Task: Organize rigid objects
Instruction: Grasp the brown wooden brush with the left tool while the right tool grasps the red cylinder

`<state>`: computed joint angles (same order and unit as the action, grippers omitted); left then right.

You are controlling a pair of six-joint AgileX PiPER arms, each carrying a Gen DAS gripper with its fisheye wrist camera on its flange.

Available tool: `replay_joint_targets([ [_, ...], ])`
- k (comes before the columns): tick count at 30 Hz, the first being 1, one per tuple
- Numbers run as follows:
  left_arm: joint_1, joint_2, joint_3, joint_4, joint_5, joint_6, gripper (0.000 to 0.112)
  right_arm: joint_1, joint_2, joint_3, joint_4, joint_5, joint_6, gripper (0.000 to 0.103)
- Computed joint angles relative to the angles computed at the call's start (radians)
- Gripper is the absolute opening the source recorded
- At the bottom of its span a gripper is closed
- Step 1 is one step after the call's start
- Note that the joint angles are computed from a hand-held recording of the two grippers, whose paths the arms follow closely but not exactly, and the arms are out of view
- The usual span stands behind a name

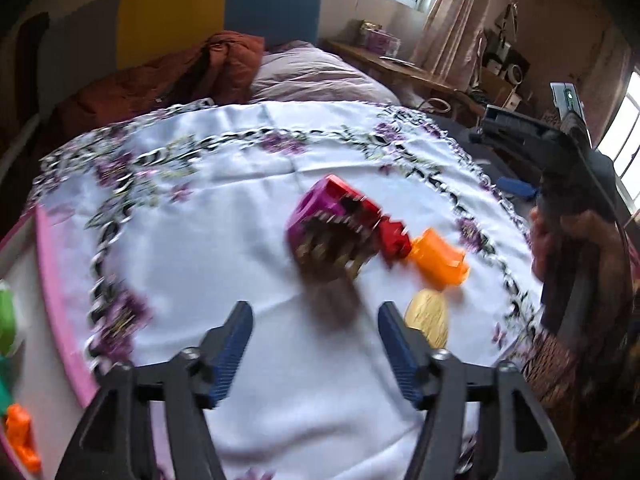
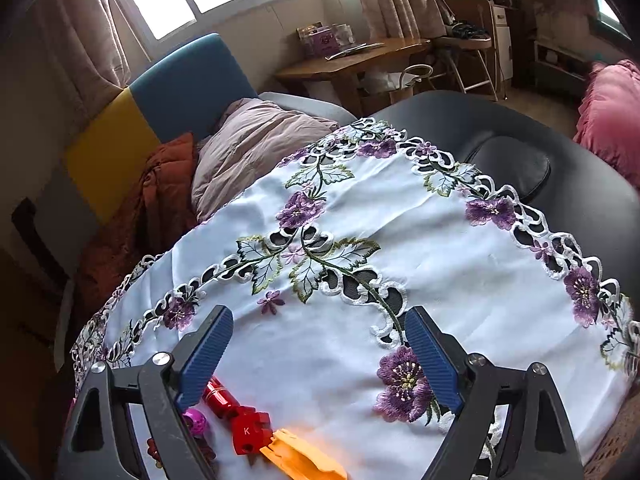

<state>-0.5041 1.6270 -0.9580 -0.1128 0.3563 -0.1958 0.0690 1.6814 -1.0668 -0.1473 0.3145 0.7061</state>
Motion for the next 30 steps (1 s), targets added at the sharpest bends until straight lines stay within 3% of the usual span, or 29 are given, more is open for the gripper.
replay_joint_targets([
  [4,-0.006,0.107,-0.115,-0.024,0.000,0.009,0.083,-0.006,0.004,-0.002,0.052,-0.003,-0.050,0.089],
  [10,0.008,0.275,-0.288,-0.043,0.046,0.007,0.085,-0.021,0.016,-0.010,0.175,-0.001,-0.165,0.089],
  [12,0.023,0.317,-0.324,-0.068,0.060,0.005,0.083,-0.021,0.018,-0.010,0.191,-0.004,-0.183,0.089],
  [14,0.053,0.342,-0.334,-0.227,0.080,0.139,0.063,-0.017,0.023,-0.017,0.181,0.002,-0.178,0.089],
  [18,0.076,0.287,-0.226,-0.393,0.014,0.314,0.062,-0.009,0.030,-0.026,0.158,0.010,-0.170,0.089],
  [21,0.091,0.231,-0.144,-0.422,-0.007,0.353,0.062,-0.005,0.034,-0.029,0.158,0.016,-0.176,0.089],
  [30,0.057,-0.008,0.162,-0.144,-0.124,0.129,0.062,-0.002,0.081,-0.069,0.341,0.078,-0.386,0.089],
])
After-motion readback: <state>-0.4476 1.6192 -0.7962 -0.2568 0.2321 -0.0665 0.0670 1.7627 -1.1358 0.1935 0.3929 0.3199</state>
